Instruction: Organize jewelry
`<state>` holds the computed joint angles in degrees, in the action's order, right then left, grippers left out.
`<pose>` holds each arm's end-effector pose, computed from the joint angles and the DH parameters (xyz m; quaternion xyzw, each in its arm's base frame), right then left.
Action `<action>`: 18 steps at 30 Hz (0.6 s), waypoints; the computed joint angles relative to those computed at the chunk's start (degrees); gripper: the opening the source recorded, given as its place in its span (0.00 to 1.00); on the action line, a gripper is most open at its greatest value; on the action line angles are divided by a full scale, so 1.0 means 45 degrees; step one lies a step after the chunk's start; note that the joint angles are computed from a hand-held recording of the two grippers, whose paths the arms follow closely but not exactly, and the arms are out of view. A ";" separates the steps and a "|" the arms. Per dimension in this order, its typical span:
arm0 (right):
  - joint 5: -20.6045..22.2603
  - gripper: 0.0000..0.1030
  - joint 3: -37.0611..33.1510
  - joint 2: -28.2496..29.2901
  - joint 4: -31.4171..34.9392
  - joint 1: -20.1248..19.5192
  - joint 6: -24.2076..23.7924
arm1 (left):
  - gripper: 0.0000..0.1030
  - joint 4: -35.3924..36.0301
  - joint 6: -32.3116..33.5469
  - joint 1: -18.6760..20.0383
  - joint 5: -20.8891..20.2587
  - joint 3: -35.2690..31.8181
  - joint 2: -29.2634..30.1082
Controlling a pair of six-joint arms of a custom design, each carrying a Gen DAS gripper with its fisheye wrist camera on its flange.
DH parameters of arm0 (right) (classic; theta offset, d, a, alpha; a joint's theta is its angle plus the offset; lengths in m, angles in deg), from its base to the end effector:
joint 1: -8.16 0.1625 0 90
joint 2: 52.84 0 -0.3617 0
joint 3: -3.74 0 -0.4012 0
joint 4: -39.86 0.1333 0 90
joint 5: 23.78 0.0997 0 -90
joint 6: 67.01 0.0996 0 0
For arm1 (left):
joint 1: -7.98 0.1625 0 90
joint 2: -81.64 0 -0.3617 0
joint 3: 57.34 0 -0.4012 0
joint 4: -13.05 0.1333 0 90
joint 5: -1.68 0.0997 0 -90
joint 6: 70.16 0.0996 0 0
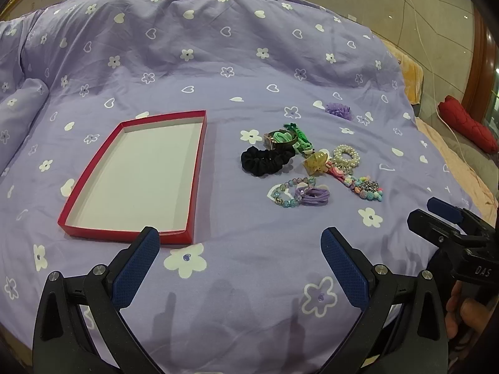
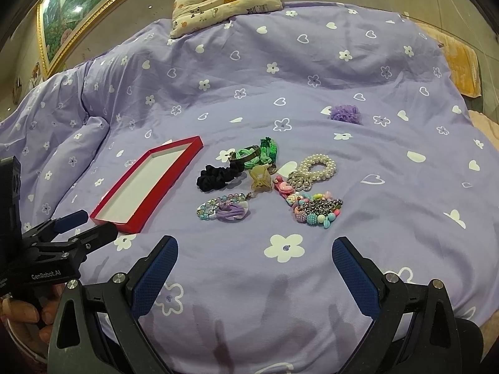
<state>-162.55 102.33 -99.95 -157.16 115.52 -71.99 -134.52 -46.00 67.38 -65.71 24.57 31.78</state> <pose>0.2367 -0.5615 0.1587 -0.0326 -0.8279 0.4613 0.3174 -0.2101 -0.6923 0.1861 0.4014 0.8692 -0.2270 0.1787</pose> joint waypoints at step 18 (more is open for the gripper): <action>0.0231 0.97 -0.0042 -0.0010 -0.0012 -0.0048 0.0002 | 1.00 0.0342 -0.0038 0.0049 -0.0078 -0.0353 0.0275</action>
<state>-161.52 102.14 -100.00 -157.22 115.31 -71.98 -132.99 -46.18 67.60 -66.06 22.98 33.02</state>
